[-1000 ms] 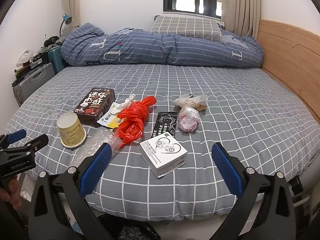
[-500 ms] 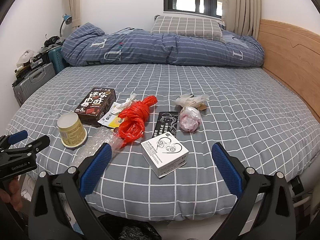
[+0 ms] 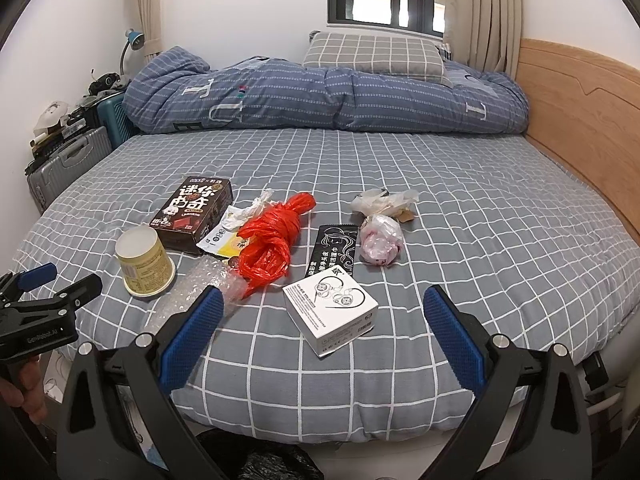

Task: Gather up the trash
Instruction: 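Grasp the yellow paper cup with the left tool while the right tool grasps the white earphone box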

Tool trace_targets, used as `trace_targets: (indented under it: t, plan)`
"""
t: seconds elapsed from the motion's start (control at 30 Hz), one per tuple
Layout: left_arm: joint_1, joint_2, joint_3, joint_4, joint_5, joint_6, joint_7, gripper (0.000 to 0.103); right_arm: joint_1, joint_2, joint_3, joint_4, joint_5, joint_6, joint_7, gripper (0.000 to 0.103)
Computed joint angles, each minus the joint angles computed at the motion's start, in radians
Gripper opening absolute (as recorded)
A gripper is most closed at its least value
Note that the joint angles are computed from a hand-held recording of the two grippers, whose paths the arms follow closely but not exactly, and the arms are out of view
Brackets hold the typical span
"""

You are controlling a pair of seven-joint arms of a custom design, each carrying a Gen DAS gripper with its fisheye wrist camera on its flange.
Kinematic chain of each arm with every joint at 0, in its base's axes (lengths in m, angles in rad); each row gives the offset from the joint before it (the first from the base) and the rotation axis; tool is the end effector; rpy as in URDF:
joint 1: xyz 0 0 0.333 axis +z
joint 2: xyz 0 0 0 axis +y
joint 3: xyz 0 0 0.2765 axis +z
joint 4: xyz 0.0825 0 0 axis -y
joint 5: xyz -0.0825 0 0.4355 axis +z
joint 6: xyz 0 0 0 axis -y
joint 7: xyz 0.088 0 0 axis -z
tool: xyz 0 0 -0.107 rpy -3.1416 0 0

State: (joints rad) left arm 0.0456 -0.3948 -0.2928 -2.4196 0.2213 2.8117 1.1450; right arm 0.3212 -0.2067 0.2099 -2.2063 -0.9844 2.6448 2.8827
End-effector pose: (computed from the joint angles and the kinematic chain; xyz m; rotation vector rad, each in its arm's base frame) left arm 0.5174 -0.1466 0.4786 -1.7285 1.7745 -0.7415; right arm 0.4915 0.3179 0.4676 -1.6362 1.6843 -0.8505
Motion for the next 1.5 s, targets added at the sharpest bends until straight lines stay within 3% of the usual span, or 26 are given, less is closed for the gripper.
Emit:
trace_targets:
  t: [0.47, 0.77, 1.03, 1.17, 1.5]
  plan:
    - [0.005, 0.009, -0.005, 0.006, 0.013, 0.001, -0.010, 0.097, -0.001, 0.008, -0.005, 0.009, 0.009, 0.012, -0.006, 0.096]
    - [0.028, 0.142, -0.006, 0.103, 0.094, -0.021, -0.072, 0.097, 0.009, 0.138, -0.040, 0.093, 0.034, 0.020, -0.044, 0.096]
    - [-0.028, 0.298, 0.063, 0.223, 0.184, -0.052, -0.121, 0.097, 0.044, 0.269, -0.097, 0.176, 0.103, 0.023, -0.102, 0.096]
    - [-0.048, 0.350, 0.094, 0.263, 0.286, -0.053, -0.215, 0.097, 0.050, 0.315, -0.123, 0.196, 0.160, 0.050, -0.110, 0.096]
    - [-0.102, 0.426, 0.161, 0.322, 0.300, -0.058, -0.259, 0.097, 0.072, 0.387, -0.166, 0.236, 0.198, 0.079, -0.099, 0.096]
